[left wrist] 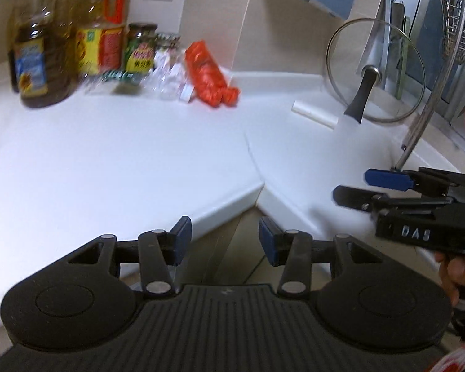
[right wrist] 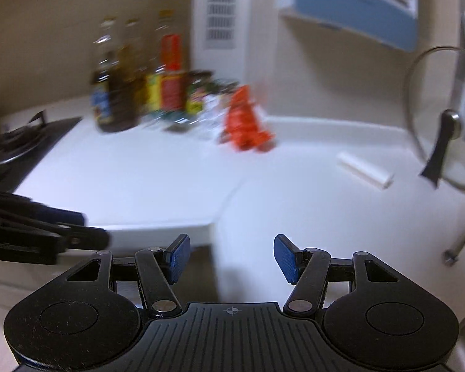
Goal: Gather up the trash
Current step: 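Raise both open grippers back up toward the counter items, then grasp the red plastic bag with the left gripper while the right grasps the white paper tube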
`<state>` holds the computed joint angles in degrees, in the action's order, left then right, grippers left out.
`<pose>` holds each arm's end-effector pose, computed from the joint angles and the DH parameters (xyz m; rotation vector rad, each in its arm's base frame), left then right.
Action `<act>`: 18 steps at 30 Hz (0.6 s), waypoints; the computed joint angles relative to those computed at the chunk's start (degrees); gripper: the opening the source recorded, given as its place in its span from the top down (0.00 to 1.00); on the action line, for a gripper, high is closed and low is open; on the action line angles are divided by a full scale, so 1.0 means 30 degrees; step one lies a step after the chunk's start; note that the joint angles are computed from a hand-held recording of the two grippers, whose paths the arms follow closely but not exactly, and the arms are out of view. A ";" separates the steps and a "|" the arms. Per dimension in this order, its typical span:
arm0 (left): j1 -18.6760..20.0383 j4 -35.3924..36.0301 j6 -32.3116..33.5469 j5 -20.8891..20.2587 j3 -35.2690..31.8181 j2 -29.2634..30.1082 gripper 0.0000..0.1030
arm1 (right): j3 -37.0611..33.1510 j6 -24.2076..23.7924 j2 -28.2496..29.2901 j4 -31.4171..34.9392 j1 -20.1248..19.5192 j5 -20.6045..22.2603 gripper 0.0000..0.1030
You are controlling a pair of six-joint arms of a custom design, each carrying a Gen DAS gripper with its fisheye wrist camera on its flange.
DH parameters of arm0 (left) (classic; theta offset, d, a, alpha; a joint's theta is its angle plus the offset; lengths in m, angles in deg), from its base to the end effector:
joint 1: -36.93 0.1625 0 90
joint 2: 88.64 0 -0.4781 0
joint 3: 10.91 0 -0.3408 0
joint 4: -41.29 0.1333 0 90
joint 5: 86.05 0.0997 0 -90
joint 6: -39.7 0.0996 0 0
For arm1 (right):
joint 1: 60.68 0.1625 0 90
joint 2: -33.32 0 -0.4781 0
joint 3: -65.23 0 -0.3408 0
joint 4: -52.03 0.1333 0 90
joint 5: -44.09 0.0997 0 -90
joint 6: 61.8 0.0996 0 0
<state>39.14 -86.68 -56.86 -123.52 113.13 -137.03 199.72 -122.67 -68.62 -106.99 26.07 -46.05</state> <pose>-0.4353 -0.2293 0.0809 0.2087 2.3059 -1.1554 0.1143 -0.3347 0.4261 1.3016 -2.3689 0.7529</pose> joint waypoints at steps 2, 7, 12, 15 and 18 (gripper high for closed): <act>0.0572 -0.0583 0.1051 0.0423 -0.0363 0.0182 0.58 | -0.0836 0.0132 0.0830 -0.0469 -0.0007 -0.0250 0.42; 0.1782 -0.1665 0.2860 0.1400 -0.1105 0.0667 0.57 | -0.3070 -0.0141 0.2784 -0.1273 -0.0232 -0.0668 0.42; 0.2967 -0.2214 0.4342 0.2368 -0.2080 0.1133 0.56 | -0.5190 -0.0324 0.4582 -0.1565 -0.0419 -0.0959 0.42; 0.3666 -0.2143 0.4870 0.2894 -0.2706 0.1348 0.54 | -0.6192 -0.0905 0.5396 -0.1609 -0.0531 -0.0970 0.42; 0.4386 -0.1928 0.5429 0.3406 -0.3451 0.1570 0.52 | -0.7305 -0.1516 0.6447 -0.1680 -0.0486 -0.1035 0.42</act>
<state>52.30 -92.47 -40.58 -113.30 102.78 -132.32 177.81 -127.22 -49.28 -112.04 24.61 -49.16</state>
